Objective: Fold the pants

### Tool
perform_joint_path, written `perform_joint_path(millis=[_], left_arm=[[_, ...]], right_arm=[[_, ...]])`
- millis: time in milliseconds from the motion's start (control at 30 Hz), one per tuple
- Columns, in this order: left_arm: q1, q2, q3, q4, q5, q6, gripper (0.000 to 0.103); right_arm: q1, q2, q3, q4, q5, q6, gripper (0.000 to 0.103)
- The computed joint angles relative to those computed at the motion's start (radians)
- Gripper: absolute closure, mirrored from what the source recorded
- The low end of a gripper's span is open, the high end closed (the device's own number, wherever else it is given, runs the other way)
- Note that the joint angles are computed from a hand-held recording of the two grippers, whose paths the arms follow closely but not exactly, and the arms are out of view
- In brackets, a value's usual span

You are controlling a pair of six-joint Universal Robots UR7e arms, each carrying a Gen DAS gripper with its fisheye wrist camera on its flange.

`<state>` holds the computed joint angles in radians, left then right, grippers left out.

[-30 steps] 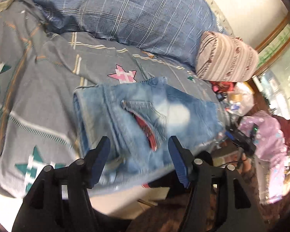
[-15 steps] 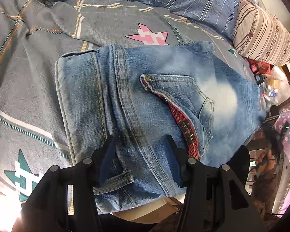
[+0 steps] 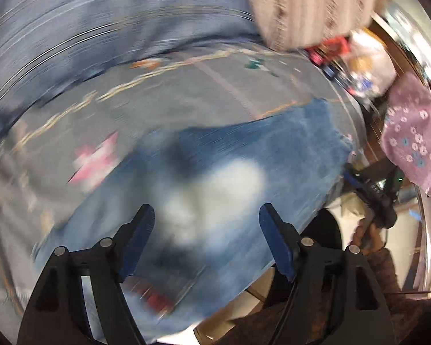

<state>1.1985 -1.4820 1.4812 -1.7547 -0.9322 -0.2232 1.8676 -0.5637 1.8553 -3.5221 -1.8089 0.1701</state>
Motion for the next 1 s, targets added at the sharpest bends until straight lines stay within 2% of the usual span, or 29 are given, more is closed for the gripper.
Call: perform_joint_path(millis=[67,167,267,400,467,567,667,733,800,867,900,967,1000], left_arm=[[0.009,0.129,-0.121,0.048,-0.064,0.034,0.028],[0.002,0.278,-0.254,0.097,-0.103,0.052,0.028],[-0.015,0.424,-0.383,0.139,-0.099,0.095,0.028],[-0.031,0.575,-0.532,0.166,-0.101,0.165,0.028],[-0.031,0.648,-0.611,0.179,-0.097,0.182,0.028],[-0.011,0.756,-0.754,0.229,-0.132,0.192,0.028],[0.023,0.869,-0.962,0.373,-0.206,0.173,0.028],[0.044,0.967,-1.154,0.519,-0.274,0.187,0.028],[0.047,1.026,-1.256,0.605,-0.277,0.228,0.028],[0.044,1.067,-1.318,0.667,-0.260,0.262,0.028],[0.042,1.072,-1.313,0.681,-0.254,0.274,0.028],[0.028,1.019,-1.176,0.606,-0.222,0.309,0.020],[0.020,0.994,-1.118,0.570,-0.224,0.339,0.020]], right_arm=[[-0.020,0.016,0.001,-0.053,0.063,-0.003,0.053],[-0.043,0.038,-0.025,-0.067,0.117,0.010,0.053],[-0.058,0.051,-0.040,-0.095,0.174,0.045,0.053],[-0.057,0.071,-0.064,-0.117,0.200,0.010,0.056],[-0.070,0.073,-0.057,-0.129,0.229,0.026,0.057],[-0.093,0.073,-0.047,-0.139,0.282,0.045,0.058],[-0.090,0.070,-0.046,-0.128,0.277,0.030,0.056],[-0.089,0.070,-0.049,-0.123,0.277,0.024,0.055],[-0.093,0.070,-0.047,-0.128,0.287,0.025,0.055],[-0.098,0.072,-0.044,-0.139,0.300,0.029,0.055],[-0.102,0.072,-0.041,-0.145,0.311,0.034,0.055],[-0.108,0.073,-0.040,-0.149,0.322,0.038,0.055],[-0.108,0.073,-0.040,-0.150,0.325,0.037,0.055]])
